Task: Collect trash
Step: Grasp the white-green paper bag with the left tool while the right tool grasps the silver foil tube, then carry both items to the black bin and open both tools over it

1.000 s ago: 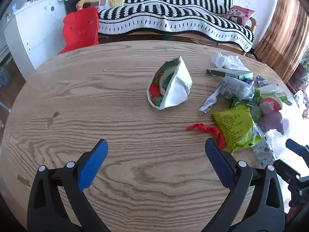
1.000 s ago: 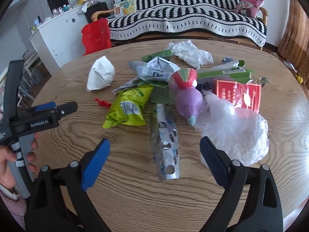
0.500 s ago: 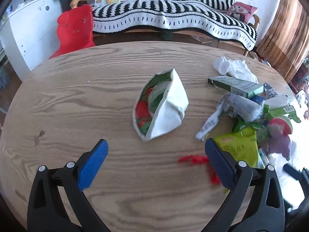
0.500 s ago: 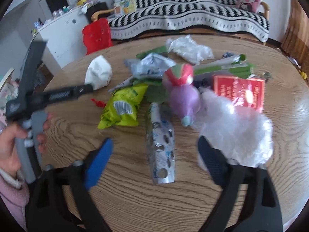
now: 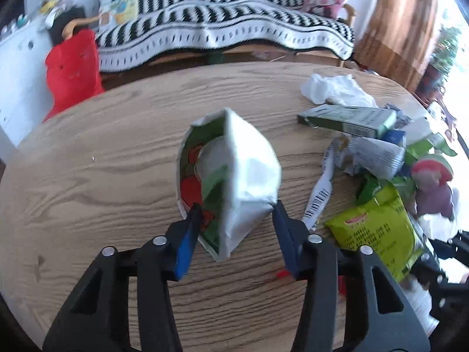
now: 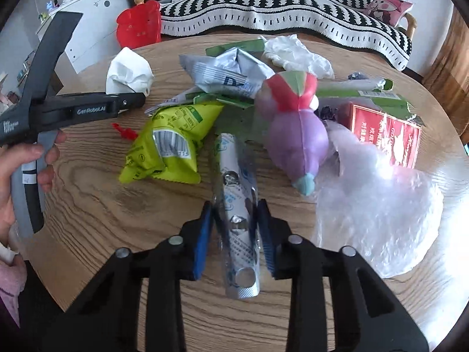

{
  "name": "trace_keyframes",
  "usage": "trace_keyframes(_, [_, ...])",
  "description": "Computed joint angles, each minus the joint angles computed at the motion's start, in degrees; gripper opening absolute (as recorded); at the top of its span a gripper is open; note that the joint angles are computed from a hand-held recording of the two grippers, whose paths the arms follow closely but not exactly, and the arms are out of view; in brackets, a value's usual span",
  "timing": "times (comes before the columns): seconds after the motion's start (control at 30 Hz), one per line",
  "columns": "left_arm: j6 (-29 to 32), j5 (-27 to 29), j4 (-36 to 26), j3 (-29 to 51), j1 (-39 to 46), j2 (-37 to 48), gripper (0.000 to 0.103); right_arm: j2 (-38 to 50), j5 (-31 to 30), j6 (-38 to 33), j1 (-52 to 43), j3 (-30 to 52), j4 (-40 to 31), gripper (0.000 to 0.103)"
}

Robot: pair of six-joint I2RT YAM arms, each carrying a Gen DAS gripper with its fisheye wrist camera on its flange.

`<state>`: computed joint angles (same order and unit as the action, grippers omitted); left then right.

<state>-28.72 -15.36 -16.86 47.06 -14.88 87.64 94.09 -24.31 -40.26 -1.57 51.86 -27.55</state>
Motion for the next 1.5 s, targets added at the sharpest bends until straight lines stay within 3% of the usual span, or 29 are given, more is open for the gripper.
trace_keyframes(0.33, [-2.64, -2.01, -3.68, -5.75, -2.15, -14.18, 0.039, -7.0, -6.59, 4.12, -3.9, -1.85, 0.56, 0.028])
trace_keyframes(0.57, [-3.98, -3.05, -7.76, -7.18, -3.29, -18.48, 0.039, -5.76, -7.26, 3.85, -4.63, -0.65, -2.4, 0.028])
trace_keyframes(0.67, [-6.56, -4.65, -9.62, -7.02, -6.4, -21.27, 0.039, -6.12, -11.41, 2.48, -6.51, 0.46, -5.74, 0.028])
trace_keyframes(0.8, [-13.56, -11.41, -14.26, -2.54, -18.04, -22.87, 0.039, -11.35, -23.37, -2.86, -17.79, 2.4, -13.29, 0.028])
trace_keyframes(0.9, [-18.36, -15.56, -17.46, 4.77, -30.33, -16.69, 0.04, -7.71, -31.52, -14.72, -32.14, 9.74, -27.53, 0.028])
trace_keyframes(0.97, [-18.79, -15.74, -18.51, 12.23, -37.05, -9.31, 0.04, -2.19, -33.59, -23.77, -40.93, 16.07, -36.32, 0.028])
trace_keyframes(1.03, [-17.07, -13.33, -18.0, 20.89, -42.17, -0.57, 0.04, 5.56, -33.36, -32.21, -50.22, 23.97, -43.68, 0.028])
trace_keyframes(1.17, [-13.86, -5.78, -17.79, 38.77, -48.32, 18.02, 0.04, 22.95, -28.99, -39.08, -62.13, 41.29, -53.75, 0.028])
trace_keyframes(1.33, [-13.74, 7.73, -21.87, 62.47, -51.19, 42.83, 0.04, 39.16, -17.64, -35.78, -67.07, 52.18, -50.01, 0.028])
trace_keyframes(1.43, [-14.33, 13.3, -23.55, 69.56, -51.77, 52.56, 0.04, 46.2, -11.69, -32.47, -67.83, 54.13, -46.41, 0.028])
trace_keyframes(1.5, [-15.02, 14.9, -24.99, 70.65, -51.81, 54.66, 0.04, 50.24, -9.49, -32.01, -68.52, 57.3, -46.48, 0.028])
